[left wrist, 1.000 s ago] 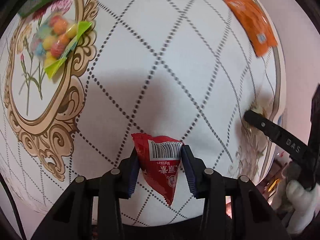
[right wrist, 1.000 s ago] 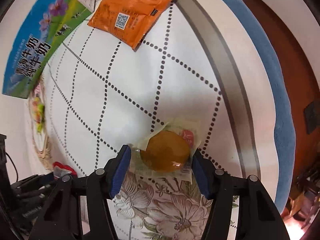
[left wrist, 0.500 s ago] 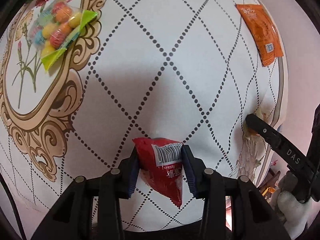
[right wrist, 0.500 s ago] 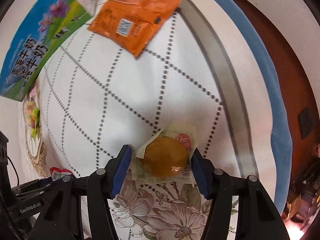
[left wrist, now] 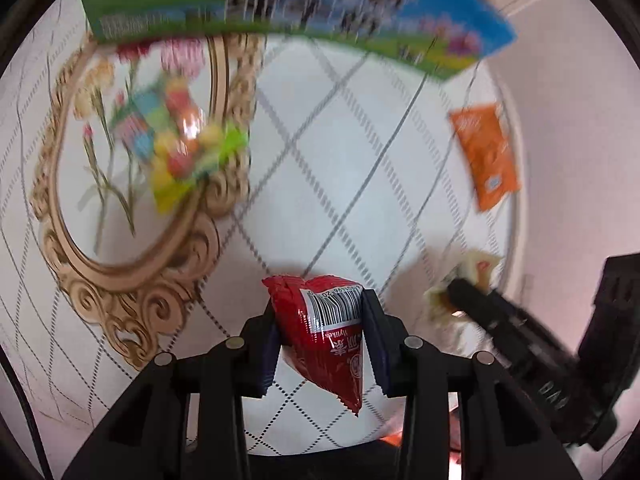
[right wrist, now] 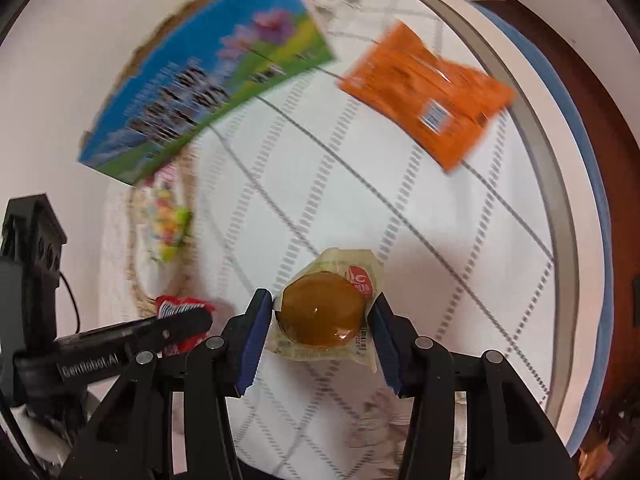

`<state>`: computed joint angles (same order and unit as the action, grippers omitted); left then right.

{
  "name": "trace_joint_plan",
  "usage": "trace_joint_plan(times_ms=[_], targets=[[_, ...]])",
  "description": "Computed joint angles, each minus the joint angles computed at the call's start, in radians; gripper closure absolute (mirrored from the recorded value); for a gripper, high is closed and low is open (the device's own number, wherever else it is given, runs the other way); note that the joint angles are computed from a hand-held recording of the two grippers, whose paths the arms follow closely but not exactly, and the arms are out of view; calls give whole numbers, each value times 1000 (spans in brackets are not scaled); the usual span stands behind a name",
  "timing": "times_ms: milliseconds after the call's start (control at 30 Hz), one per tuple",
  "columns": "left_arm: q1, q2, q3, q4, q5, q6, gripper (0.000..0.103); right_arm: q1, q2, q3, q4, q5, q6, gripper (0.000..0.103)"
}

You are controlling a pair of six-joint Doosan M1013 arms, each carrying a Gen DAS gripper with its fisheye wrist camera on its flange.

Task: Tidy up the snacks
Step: 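Carry both items into the box and open both tools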

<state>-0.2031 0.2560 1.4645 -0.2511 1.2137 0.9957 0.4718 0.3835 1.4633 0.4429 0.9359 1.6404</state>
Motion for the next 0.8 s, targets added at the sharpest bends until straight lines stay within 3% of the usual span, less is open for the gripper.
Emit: trace_joint_plan(times_ms=[200, 433, 633, 800], targets=[[30, -4, -103, 1, -10, 33, 68, -30, -10, -67, 90, 31, -93, 51], [64, 79, -298, -13, 8, 86, 68, -36, 40, -233, 144, 52, -129, 51], [104, 196, -473, 12, 74, 133, 68, -30, 136, -432, 94, 63, -110, 51], [137, 318, -633, 14, 211, 162, 68, -32, 251, -621, 44, 139, -59, 51]])
